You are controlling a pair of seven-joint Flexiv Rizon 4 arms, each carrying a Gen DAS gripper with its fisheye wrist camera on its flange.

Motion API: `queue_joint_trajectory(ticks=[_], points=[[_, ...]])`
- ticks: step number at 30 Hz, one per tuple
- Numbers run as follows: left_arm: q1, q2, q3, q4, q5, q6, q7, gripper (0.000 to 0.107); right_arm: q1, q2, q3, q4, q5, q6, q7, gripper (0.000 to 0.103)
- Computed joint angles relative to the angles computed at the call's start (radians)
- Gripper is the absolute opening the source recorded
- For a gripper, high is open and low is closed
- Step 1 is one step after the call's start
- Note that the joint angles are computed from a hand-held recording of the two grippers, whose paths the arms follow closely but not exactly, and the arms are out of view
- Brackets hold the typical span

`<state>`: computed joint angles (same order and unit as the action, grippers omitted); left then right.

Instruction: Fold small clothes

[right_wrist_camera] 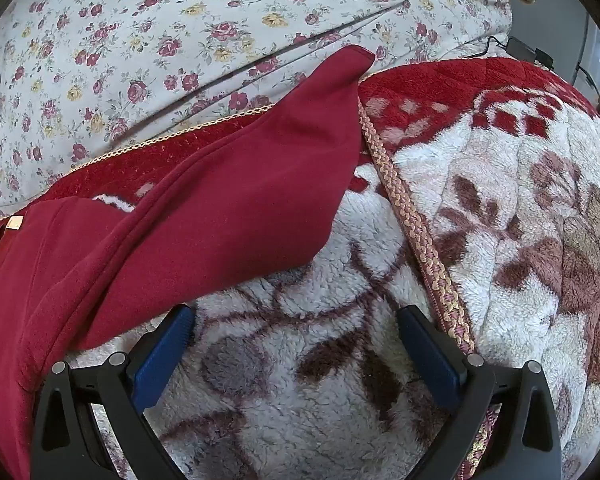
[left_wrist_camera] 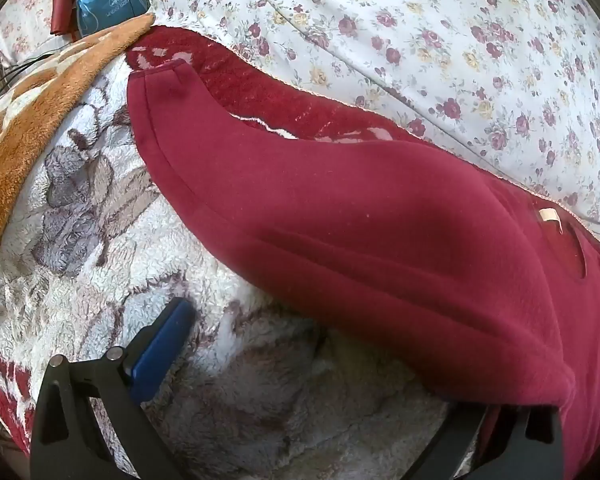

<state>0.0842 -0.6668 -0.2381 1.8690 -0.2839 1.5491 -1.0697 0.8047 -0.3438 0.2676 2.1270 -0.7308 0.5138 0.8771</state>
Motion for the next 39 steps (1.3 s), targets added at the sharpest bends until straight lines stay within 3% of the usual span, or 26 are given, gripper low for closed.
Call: queue_joint_trajectory(ticks=[15,20,23,26,27,32,36,39], points=[[0.002,0.000,-0.001,0.000,0.003,-0.001,-0.001,0.103,0.000,0.000,0.000,0.000,-0.001,0.000,0.001,0.103],[-0.069,0.023,0.085,-0.009,0.008,-0.058,-0.048,0.103,0.000,0.000,0.000,0.000,-0.001,0.000,0.001,0.103],[-0.049,0.053,0.078,-0.001,0.003,-0.134,-0.025,0.103,0.000,0.000,0.000,0.000,-0.001,0.000,0.000,0.103],[-0.015,0.089,0.052,0.039,-0.037,-0.138,-0.010,0.103,-0.001,0.000,0.000,0.001,0.000,0.001,0.000,0.103],[0.020,0.103,0.012,0.067,-0.066,-0.121,0.008,0.103,-0.001,0.000,0.001,0.000,0.001,0.001,-0.002,0.103],[0.291,0.168,-0.337,0.241,-0.218,0.057,0.160,0.103,-0.005,0.013,0.007,0.000,0.007,0.037,-0.011,0.103],[0.381,0.205,-0.434,0.296,-0.131,0.113,0.177,0.103,0.016,0.025,0.020,-0.010,-0.046,0.138,-0.028,0.103],[0.487,0.214,-0.560,0.337,-0.080,0.140,0.167,0.103,0.067,0.000,0.018,-0.073,-0.102,0.150,-0.018,0.103]])
